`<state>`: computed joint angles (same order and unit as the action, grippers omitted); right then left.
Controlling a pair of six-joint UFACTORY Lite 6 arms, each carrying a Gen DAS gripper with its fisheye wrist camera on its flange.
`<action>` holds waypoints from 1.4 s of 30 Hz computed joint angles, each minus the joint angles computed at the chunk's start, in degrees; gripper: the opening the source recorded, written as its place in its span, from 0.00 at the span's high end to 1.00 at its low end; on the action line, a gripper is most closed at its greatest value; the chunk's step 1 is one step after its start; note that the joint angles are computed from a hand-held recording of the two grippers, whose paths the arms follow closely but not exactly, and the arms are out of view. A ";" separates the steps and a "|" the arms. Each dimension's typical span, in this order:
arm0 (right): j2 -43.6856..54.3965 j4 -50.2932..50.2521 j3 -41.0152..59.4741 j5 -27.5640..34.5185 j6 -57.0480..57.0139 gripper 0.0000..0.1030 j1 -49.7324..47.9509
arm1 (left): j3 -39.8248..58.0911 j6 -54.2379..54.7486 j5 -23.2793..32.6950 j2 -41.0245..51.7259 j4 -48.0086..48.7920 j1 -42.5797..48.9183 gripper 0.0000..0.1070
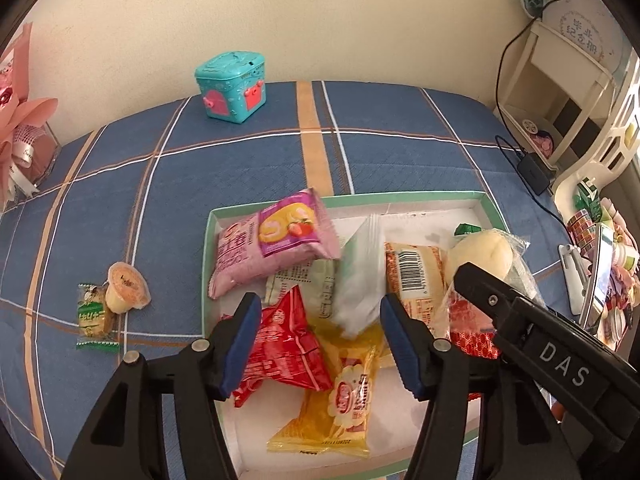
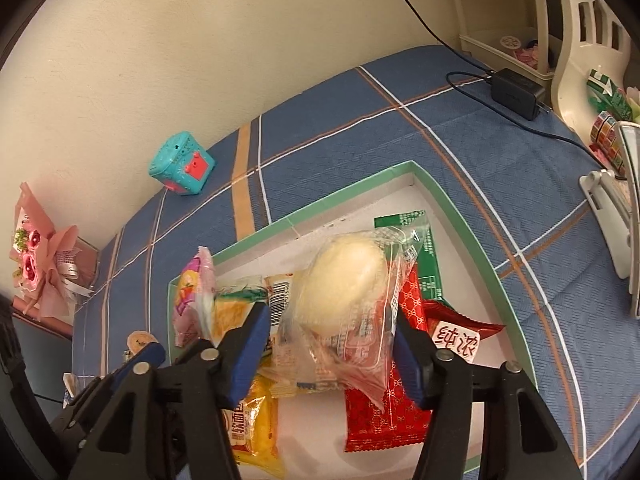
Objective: Organize snacks
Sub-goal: 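Carry both packs over the tray and open both tools to drop them, then move both open tools from the tray back to the jelly cup and cookie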
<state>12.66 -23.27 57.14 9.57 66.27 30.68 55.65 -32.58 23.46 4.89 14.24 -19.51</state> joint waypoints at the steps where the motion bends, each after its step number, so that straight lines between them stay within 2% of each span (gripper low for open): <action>1: -0.01 0.34 0.01 0.34 -0.31 0.37 -0.05 | 0.04 0.18 0.41 -0.15 -0.33 0.23 0.39; 3: -0.07 0.23 0.03 1.27 -0.05 0.31 -0.12 | -0.07 0.55 1.11 -0.75 -1.03 0.83 0.38; 7: -0.25 2.58 -0.35 1.50 -2.20 0.27 -0.54 | -0.40 0.20 2.10 -1.88 -0.93 2.03 0.36; 12: -0.87 -0.23 -0.19 2.96 0.11 0.21 0.16 | -1.15 0.25 3.22 -2.86 -1.84 4.99 0.36; 20: -2.70 -5.54 0.28 6.99 5.19 0.21 3.43 | -3.84 0.78 3.73 -6.26 -3.30 10.77 0.35; 27: -3.74 -9.85 0.67 10.64 10.01 0.21 6.94 | -5.92 6.68 3.88 -9.02 -7.39 14.95 0.34; 29: -3.66 -10.58 0.95 11.31 10.78 0.20 7.62 | -6.17 7.38 4.01 -9.32 -7.60 15.61 0.30; 31: -3.33 -11.54 1.34 11.79 11.68 0.14 8.26 | -6.66 6.82 3.68 -10.03 -6.40 16.00 0.18; 33: -2.88 -12.81 1.64 12.19 13.07 0.00 8.82 | -6.78 5.69 3.65 -10.39 -4.70 16.15 0.18; 42: -0.71 -16.02 3.04 13.57 16.21 0.00 10.03 | -6.85 5.92 3.89 -10.32 -3.08 18.49 0.15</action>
<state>11.95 -39.29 60.18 23.14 82.48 40.71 48.80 -26.67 27.35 -5.44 11.16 -1.02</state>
